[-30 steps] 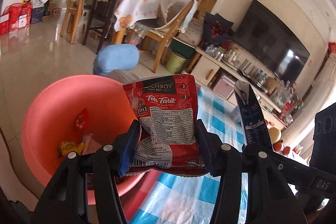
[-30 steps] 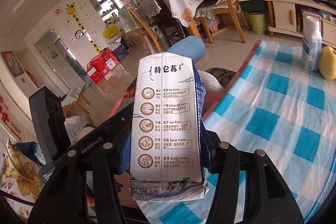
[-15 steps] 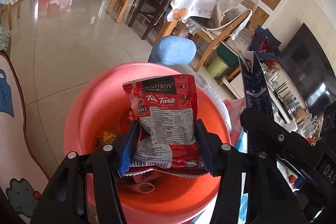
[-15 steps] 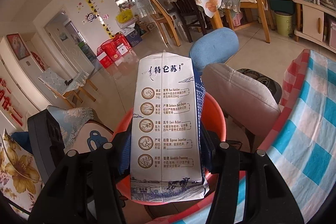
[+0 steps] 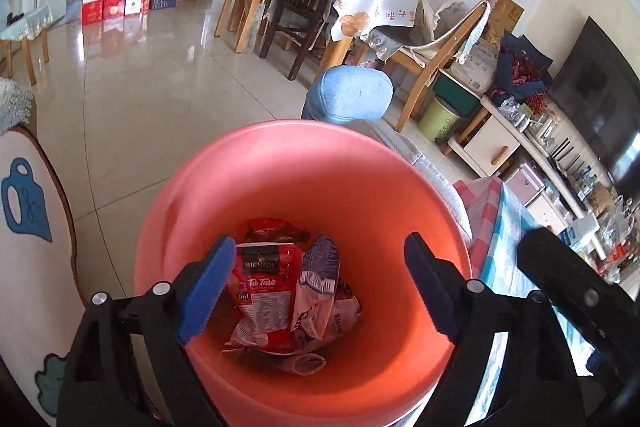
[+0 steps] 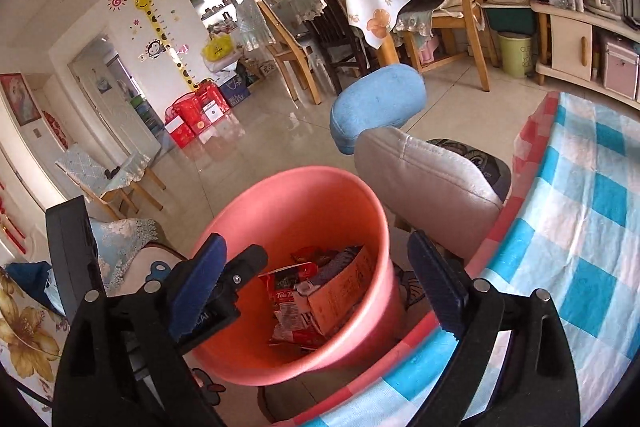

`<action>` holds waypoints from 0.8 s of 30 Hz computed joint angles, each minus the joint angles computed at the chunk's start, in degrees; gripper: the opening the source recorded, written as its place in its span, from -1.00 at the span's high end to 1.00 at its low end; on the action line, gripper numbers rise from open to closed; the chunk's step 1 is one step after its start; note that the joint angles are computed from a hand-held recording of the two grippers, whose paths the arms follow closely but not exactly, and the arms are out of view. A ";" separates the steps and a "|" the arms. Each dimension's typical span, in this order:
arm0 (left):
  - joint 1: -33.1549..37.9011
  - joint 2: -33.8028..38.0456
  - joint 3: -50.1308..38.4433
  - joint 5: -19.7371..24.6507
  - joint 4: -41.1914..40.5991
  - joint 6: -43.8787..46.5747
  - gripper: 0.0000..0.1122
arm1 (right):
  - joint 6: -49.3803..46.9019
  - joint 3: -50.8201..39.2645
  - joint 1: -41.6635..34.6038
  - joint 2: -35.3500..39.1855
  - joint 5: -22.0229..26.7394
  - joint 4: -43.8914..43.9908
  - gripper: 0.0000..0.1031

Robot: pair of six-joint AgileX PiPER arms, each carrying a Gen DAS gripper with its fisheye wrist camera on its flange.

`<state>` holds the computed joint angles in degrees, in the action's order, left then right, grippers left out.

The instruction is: Collect trash

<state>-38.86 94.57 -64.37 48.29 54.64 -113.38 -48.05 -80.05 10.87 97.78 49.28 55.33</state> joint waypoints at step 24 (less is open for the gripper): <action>-12.30 10.45 -18.09 10.86 1.63 15.51 -0.69 | -20.97 25.76 -22.80 -22.72 -3.44 -1.73 -0.83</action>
<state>-51.16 105.02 -82.46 59.15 56.27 -97.87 -69.02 -54.30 -11.93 75.06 45.84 53.61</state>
